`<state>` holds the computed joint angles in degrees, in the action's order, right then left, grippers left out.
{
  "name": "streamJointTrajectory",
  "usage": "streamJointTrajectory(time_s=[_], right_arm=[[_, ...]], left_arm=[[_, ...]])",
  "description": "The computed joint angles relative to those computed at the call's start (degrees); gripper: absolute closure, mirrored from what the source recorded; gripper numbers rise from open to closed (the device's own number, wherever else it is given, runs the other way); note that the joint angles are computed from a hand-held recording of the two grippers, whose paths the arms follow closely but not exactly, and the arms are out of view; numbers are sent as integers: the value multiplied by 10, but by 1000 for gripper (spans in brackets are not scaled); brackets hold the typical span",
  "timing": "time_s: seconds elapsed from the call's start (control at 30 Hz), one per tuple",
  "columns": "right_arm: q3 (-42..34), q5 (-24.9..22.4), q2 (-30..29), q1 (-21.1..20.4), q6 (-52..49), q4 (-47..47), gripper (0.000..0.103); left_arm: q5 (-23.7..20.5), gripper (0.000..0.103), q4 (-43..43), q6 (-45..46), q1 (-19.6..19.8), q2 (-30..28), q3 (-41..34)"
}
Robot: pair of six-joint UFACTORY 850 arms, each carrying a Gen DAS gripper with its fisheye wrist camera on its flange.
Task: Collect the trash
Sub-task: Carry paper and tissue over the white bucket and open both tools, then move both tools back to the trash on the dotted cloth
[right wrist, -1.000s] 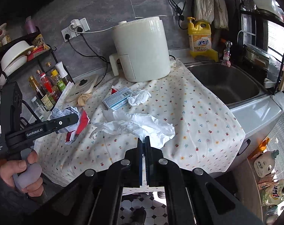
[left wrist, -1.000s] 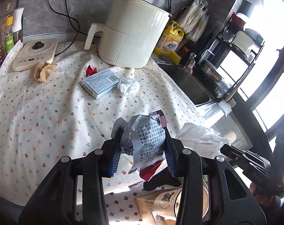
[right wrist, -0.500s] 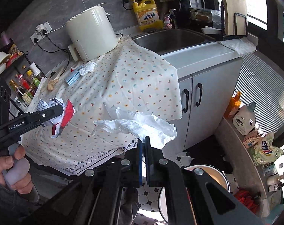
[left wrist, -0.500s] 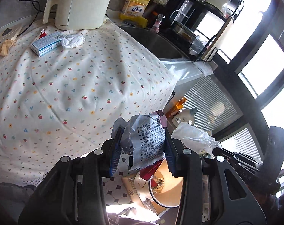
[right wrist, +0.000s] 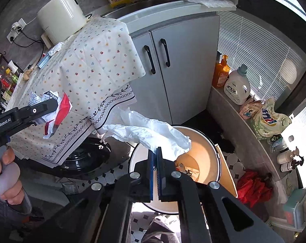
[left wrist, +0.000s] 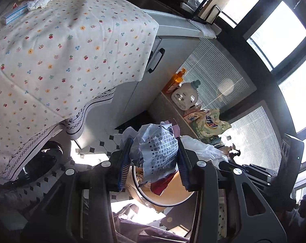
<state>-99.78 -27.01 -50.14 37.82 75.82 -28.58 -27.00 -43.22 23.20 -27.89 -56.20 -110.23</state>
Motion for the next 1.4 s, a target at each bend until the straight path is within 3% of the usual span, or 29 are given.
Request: streamJointTrajectory(time_s=[0.3, 0.33, 0.37, 0.43, 0.8, 0.93, 0.97, 1.13, 1.4], right_arm=[[59, 23, 5, -4, -59, 104, 95], [63, 25, 6, -6, -68, 118, 87], [70, 34, 10, -7, -65, 120, 61], [84, 32, 21, -3, 8, 53, 39], [142, 2, 77, -4, 191, -67, 39], [165, -7, 97, -3, 247, -97, 37], [168, -11, 100, -2, 256, -101, 37], [170, -20, 106, 1, 274, -109, 37], [97, -30, 69, 2, 219, -95, 32]], left_arm=[[-16, 62, 27, -28, -13, -18, -12], [-20, 62, 32, -29, -13, -20, -16], [-25, 62, 39, -34, -14, -24, -25], [-37, 62, 50, -39, -16, -34, -46], [-151, 58, 79, -33, -38, -128, -212], [-199, 32, 45, -12, -39, -163, -271], [-204, 31, 41, -9, -38, -166, -279], [-189, 24, 28, -1, -31, -152, -261], [-112, 18, 17, 13, 6, -74, -151]])
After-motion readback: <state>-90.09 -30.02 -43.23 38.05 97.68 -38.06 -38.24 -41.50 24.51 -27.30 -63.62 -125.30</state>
